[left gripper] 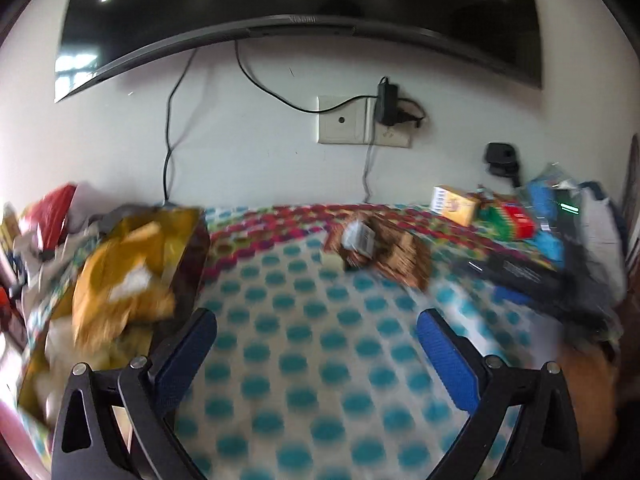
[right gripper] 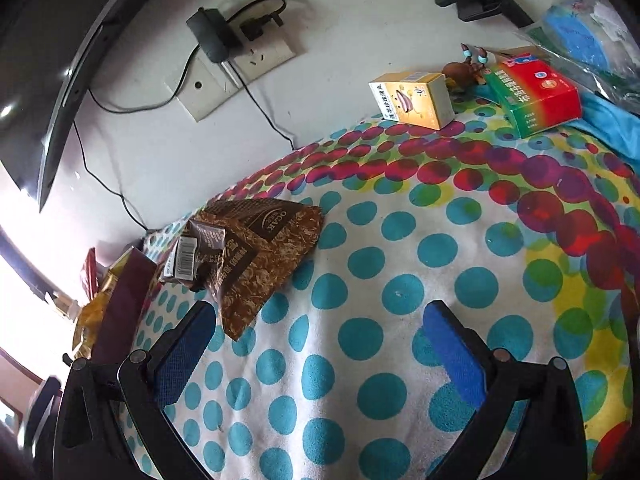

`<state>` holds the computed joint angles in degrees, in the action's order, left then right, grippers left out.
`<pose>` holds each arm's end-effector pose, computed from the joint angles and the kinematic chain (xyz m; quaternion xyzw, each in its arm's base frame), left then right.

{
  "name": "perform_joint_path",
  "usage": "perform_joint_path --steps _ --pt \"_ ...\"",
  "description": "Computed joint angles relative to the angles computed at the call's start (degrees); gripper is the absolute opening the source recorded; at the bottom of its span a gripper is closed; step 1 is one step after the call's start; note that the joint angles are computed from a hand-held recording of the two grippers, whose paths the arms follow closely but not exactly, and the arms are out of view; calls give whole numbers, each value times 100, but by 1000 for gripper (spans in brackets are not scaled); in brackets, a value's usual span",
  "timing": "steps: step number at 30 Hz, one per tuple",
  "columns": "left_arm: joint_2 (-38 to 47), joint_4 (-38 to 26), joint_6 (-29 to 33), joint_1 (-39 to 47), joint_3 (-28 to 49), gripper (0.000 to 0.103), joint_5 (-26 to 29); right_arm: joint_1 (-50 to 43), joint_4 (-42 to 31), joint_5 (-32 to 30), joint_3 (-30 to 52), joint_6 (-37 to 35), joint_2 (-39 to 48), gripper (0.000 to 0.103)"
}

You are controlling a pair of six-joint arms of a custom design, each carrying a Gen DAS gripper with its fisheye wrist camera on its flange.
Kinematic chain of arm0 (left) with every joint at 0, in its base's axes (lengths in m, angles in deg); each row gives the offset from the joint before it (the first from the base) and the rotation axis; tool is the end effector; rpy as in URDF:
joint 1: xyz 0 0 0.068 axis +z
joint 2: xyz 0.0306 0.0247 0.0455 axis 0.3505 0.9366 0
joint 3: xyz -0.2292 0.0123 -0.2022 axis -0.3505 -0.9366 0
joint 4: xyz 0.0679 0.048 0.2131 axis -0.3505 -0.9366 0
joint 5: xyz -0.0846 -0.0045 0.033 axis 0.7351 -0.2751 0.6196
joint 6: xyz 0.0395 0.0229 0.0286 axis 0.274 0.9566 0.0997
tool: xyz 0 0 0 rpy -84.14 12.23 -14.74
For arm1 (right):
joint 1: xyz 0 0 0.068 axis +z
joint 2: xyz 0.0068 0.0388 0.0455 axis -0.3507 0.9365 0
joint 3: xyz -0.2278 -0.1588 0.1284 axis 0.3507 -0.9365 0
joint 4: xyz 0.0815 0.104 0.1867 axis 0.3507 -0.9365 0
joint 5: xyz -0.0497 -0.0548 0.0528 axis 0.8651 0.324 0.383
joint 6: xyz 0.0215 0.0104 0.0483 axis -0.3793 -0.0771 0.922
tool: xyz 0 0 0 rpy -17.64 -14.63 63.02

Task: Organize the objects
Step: 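Reach the left gripper to the brown snack bag and grasp it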

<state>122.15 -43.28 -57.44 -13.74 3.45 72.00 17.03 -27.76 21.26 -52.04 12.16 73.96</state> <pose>0.1859 -0.1187 0.2027 0.1669 0.8630 -0.0871 0.4689 0.1928 0.1347 0.1355 0.1846 0.8831 0.1910 0.3868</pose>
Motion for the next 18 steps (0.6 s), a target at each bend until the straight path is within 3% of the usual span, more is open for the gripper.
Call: perform_joint_path --steps 4,6,8,9,13,16,18 --pt "1471 -602 335 240 1388 103 -296 22 22 104 -47 89 -21 103" --pt "1807 -958 578 203 1726 103 -302 12 66 102 -69 106 -17 103" --pt "1659 -904 545 234 1624 103 487 20 96 161 -101 151 -31 103" --pt "1563 -768 398 203 1534 103 601 23 135 207 -137 188 -41 103" --pt "1811 -572 -288 -302 1994 103 -234 29 383 328 -321 301 -78 103" --pt "2741 -1212 -72 -521 3180 103 -623 24 395 278 -312 247 -77 103" --pt "3099 -1382 58 -647 3580 103 -744 10 430 252 -329 249 -80 103"
